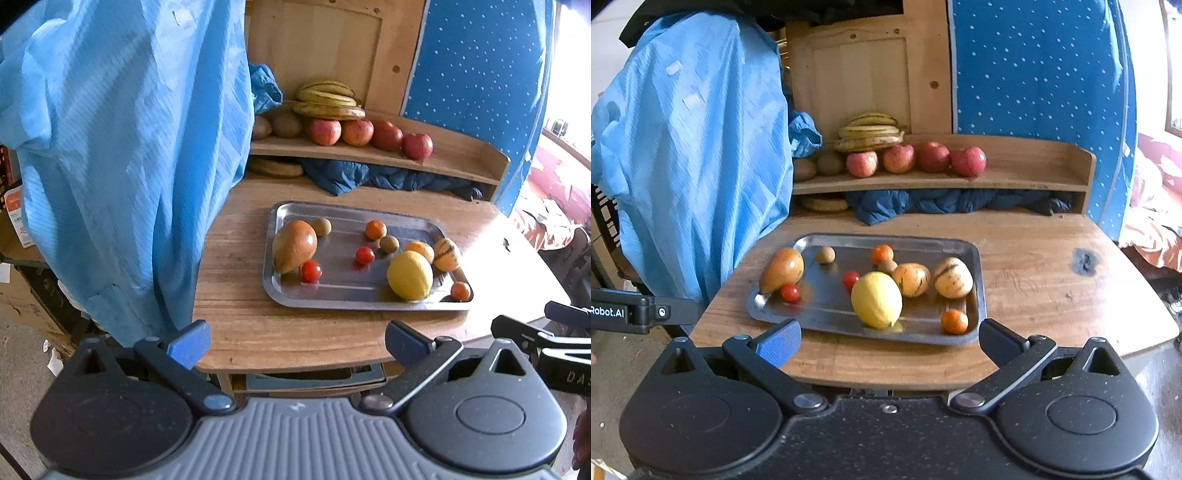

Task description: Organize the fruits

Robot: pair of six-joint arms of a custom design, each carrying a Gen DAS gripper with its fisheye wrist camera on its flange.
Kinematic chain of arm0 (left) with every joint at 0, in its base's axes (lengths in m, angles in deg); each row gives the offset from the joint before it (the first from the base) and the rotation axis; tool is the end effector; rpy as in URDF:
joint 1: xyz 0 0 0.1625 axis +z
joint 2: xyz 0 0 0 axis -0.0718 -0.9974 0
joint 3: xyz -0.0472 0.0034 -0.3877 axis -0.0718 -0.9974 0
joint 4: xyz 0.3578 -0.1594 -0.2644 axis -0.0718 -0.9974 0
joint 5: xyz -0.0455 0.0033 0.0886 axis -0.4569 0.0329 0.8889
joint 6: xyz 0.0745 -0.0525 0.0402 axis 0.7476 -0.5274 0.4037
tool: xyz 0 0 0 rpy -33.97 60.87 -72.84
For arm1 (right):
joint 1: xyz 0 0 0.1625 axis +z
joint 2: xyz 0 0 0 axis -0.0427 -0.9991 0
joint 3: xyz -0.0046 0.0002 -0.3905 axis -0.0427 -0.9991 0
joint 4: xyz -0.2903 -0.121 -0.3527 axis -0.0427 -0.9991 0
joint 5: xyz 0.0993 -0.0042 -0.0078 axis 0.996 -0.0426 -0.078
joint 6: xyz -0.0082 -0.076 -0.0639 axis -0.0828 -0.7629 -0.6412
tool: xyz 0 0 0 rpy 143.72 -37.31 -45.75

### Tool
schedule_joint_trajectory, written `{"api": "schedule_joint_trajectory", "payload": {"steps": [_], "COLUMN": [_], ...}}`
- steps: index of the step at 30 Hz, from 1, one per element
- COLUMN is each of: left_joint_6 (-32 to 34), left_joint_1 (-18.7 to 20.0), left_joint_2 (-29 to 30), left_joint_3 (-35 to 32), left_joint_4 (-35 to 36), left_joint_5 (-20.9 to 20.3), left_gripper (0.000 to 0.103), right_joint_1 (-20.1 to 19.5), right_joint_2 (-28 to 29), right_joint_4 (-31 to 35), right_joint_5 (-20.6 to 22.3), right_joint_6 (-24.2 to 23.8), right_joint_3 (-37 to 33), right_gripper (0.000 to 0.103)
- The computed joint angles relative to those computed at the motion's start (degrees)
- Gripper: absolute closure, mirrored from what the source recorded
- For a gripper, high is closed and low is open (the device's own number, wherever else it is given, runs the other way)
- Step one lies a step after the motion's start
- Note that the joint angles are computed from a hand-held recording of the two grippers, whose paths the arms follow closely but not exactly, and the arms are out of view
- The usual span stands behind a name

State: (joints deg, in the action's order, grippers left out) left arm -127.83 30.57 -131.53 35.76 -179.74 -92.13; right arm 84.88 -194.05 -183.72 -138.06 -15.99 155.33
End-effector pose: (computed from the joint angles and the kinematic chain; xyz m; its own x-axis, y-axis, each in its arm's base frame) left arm -0.4689 -0.4782 0.0315 -0.7530 -0.1709 -0.6355 0.3580 0.7039 -0.6135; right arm 0.0546 -0.4953 0.4487 -0.7148 -0.3481 0.6065 -0.6590 0.6253 -0.4179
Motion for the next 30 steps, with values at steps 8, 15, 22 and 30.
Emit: {"api": "schedule_joint_trajectory", "payload": {"steps": [8,15,22,30], "left_joint_6": [0.4,-0.4,-0.7,-0.8], "left_joint_1": [-0.3,-0.3,-0.3,-0.4], "left_joint_2": [-0.1,-0.2,-0.1,-0.1], "left_joint_3": [0.2,0.2,0.0,0.0], "left_joint_4": [0.4,0.6,1.0,1.2], "left_joint_5": [-1.1,-1.3,-1.5,-1.6], "left_gripper": [0.001,0.001,0.001,0.001], "right_joint_1": [-0.1,-0.1,-0.2,-0.4], "right_joint_2": [-0.9,-1.0,-1.0,-1.3], "right_joint_4": [-0.7,-0.1,0.6,1.0], "right_joint_5": [-0.7,-1.0,-1.1,-0.9], "right_joint_6": [1.8,1.6,1.3,1.2], "right_joint_3": [1.1,1.0,0.8,0.9], "right_gripper": [0.001,0.001,0.001,0.001]}}
